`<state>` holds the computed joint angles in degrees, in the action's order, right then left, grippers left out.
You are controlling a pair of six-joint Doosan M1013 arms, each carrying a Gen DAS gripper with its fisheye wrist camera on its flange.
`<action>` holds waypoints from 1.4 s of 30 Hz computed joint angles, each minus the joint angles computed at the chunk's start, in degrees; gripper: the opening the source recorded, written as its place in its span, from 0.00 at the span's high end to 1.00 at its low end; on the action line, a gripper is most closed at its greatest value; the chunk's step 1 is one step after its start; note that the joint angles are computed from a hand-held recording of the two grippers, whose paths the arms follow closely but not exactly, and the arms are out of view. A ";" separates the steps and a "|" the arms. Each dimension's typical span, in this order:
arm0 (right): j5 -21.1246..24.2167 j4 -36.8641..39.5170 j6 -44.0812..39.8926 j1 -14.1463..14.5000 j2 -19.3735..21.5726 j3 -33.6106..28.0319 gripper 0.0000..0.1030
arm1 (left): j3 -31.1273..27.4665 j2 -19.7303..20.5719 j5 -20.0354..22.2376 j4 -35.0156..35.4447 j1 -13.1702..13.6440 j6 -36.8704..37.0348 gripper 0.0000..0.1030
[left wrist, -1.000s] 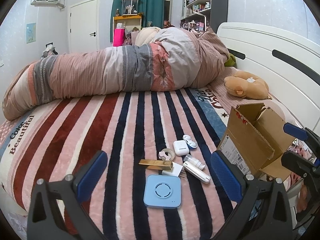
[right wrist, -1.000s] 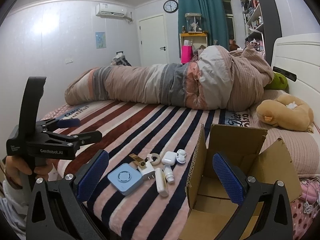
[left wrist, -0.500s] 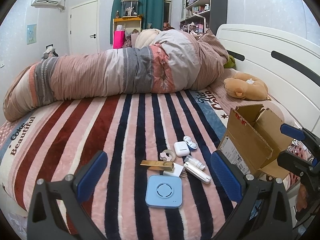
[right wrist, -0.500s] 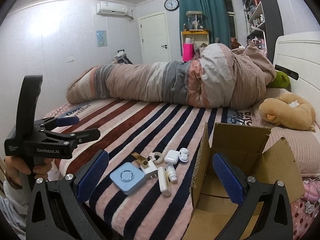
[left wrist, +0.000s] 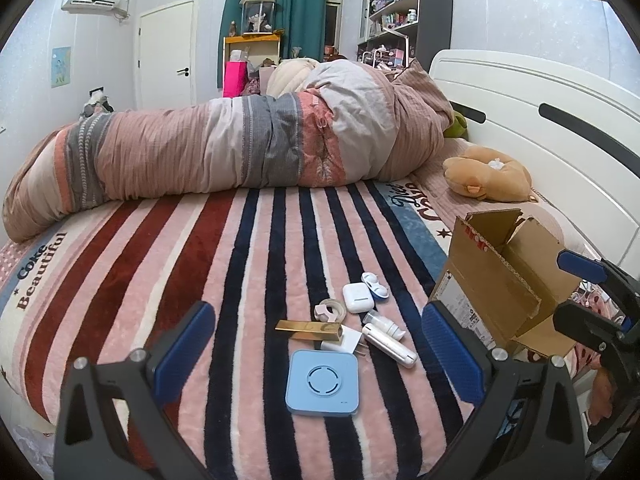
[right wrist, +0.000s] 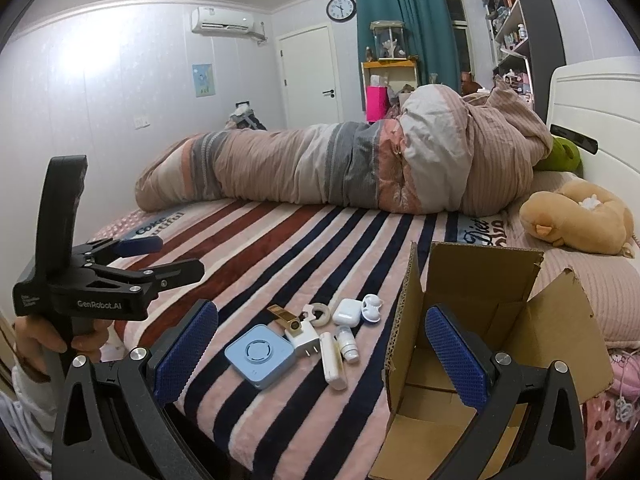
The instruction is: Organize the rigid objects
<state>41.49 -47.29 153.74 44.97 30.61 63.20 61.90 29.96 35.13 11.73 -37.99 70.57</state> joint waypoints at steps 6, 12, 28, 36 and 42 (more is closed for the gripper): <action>0.01 -0.19 -0.02 0.06 -0.12 0.19 0.00 | 0.01 -0.03 -0.02 -0.09 0.01 0.06 0.00; -0.05 -0.74 0.04 0.27 -0.07 0.20 0.00 | 0.17 -0.10 -0.34 -0.98 0.11 0.77 0.00; -4.40 15.71 -3.23 0.79 10.58 -10.45 0.37 | 1.44 1.38 1.08 -8.07 6.13 9.93 0.01; 11.97 25.76 -4.33 0.02 21.92 -26.15 0.22 | 2.12 3.30 2.89 -12.63 8.77 14.42 0.01; 24.94 21.44 -7.45 0.50 31.80 -44.55 0.15 | 2.92 3.99 0.41 -10.62 9.40 13.58 0.01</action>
